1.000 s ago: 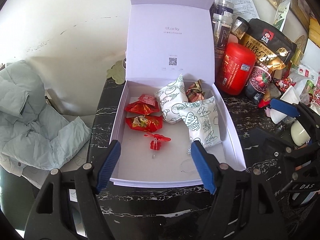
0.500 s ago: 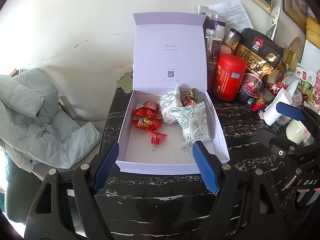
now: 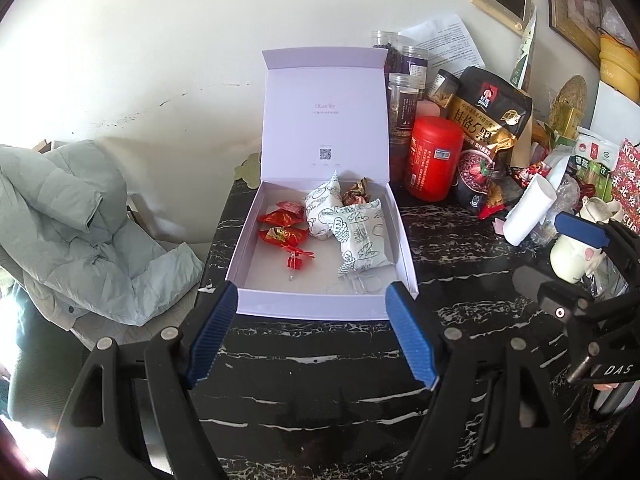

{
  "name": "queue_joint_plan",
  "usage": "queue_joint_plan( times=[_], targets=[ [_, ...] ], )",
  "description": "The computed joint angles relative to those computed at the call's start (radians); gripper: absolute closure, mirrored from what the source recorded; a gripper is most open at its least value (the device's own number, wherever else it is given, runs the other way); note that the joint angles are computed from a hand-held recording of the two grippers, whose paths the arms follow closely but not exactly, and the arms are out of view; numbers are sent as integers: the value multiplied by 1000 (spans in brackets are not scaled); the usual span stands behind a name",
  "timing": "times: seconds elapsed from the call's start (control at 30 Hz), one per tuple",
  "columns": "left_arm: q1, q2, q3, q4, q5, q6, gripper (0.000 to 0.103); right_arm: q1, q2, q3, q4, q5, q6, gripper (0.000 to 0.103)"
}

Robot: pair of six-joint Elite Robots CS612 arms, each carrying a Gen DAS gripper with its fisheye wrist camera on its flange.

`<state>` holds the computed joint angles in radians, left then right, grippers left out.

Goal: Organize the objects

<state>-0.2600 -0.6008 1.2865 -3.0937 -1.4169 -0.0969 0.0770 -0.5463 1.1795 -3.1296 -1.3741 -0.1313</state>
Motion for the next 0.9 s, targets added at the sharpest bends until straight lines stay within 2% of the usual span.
queue_joint_plan(
  times=[0.17,0.43,0.57,0.9],
  targets=[
    [-15,-32,64,-12,41,-14,27,-3,-39,85,-44,-13,1,4],
    [-32,-65,147,-47,43,-26,27,-6,-85,196,-102,-4,-8,4],
    [-40,-78,180,-70,56,-28,27,-7,-98,232,-125,-14,-3,4],
    [-49,-92,221,-69,79,-42,27,-15,-103,269,-120,20,-8,4]
  ],
)
